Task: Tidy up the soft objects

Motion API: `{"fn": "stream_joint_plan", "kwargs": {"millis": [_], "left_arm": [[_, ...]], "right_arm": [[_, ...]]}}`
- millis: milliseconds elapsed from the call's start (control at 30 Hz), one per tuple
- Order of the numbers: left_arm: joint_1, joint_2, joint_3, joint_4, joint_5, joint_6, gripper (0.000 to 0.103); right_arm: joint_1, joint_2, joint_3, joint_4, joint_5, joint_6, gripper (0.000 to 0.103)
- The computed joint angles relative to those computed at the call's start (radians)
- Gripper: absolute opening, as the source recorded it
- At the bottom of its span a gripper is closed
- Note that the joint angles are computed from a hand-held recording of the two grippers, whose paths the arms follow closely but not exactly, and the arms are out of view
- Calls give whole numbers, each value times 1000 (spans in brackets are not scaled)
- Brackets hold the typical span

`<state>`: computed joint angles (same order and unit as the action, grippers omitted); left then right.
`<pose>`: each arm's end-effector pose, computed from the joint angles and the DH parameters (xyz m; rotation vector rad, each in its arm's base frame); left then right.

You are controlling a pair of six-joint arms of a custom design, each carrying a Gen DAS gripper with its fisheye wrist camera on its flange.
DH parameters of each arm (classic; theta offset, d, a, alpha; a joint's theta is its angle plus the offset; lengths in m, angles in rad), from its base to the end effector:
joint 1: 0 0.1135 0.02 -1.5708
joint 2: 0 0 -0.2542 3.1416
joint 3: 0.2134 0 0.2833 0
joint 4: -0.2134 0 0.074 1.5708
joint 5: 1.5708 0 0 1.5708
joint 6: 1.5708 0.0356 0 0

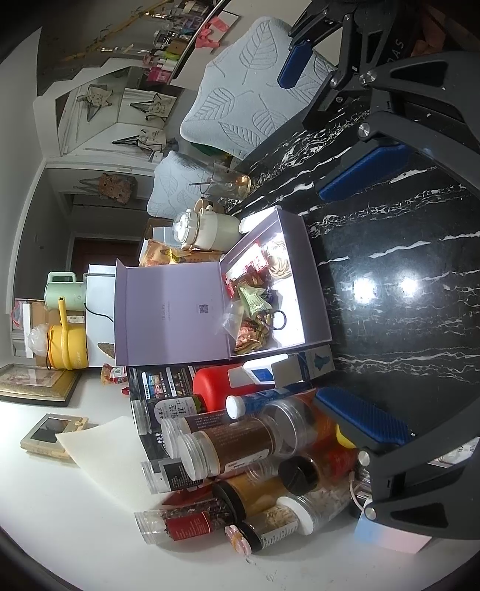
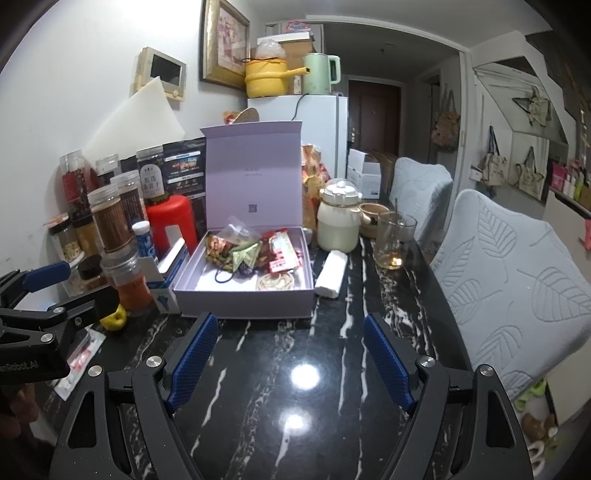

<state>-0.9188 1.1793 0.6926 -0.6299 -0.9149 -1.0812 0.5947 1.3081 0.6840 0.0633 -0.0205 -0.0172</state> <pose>0.1667 -0.1719 0.1860 -0.4164 2.1141 0.1531 0.2535 0.1723 0.1876 -0.6601 2.0493 0.3601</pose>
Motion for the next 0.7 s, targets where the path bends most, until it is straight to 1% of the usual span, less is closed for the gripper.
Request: {"fn": "stream_joint_plan", "kwargs": {"millis": [133,267,700], "left_arm": [[0,1,-2,-7,0,-9,103],[5,-10,-18,14,6,6,103],[39,-24,-48,28,22,14,103]], "right_arm": [[8,3,0,2,8,-5,82],[21,17,11,0,14,-8,82],[50,51,37,-13,31,-19,82]]}}
